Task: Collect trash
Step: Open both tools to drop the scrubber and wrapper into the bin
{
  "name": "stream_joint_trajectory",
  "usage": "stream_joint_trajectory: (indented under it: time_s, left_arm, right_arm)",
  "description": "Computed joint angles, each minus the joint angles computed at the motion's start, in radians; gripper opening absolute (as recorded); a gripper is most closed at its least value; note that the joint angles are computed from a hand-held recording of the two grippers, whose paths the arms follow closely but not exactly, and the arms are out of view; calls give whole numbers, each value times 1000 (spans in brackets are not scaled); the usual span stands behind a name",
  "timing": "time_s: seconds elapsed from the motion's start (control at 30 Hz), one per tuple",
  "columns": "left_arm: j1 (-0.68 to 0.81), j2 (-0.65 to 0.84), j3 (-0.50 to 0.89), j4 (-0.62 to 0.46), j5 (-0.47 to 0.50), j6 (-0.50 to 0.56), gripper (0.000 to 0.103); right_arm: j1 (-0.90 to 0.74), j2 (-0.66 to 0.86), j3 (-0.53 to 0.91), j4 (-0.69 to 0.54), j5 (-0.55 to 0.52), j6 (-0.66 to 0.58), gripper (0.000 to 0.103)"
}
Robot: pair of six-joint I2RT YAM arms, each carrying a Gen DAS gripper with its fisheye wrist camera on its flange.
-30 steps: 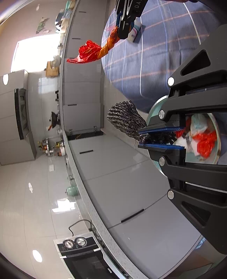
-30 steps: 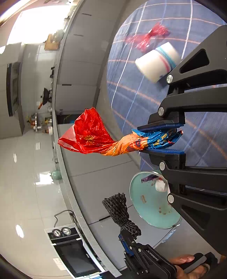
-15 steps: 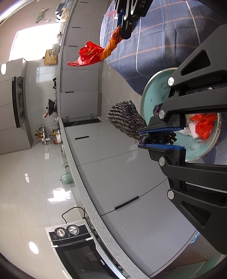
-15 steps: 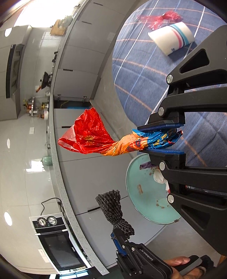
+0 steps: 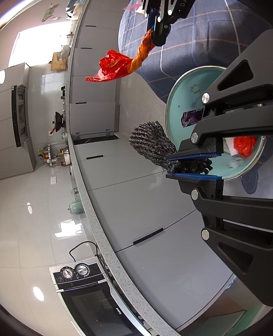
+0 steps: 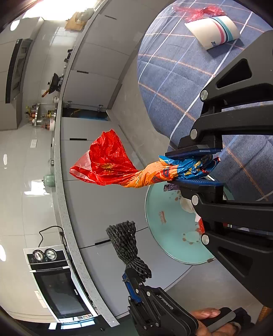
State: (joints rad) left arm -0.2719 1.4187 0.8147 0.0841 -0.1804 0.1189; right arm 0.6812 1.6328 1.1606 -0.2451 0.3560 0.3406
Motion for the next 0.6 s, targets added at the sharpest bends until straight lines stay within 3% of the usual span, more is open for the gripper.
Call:
stream_joint_trajectory:
  time_s: [0.37,0.47,0.5,0.53,0.6]
  left_arm:
    - [7,13,9,-2,9,1,12]
    - [5,16,10,-2,8,1,16]
    - [4,16,8,2,1,-3,25]
    - [5,15,5,5,0,-7,44]
    - [6,8,-3,18,-7,-11,50]
  right_arm:
    - [17,63,41,-6,-41,-39,19]
    - [25,83,49,-6,-48,-55,26]
    - [30,84,42,8,-36,-59,37]
    - [29,85,37,17,-33,-58,42]
    - [23,82,27,22,-46,-46,44]
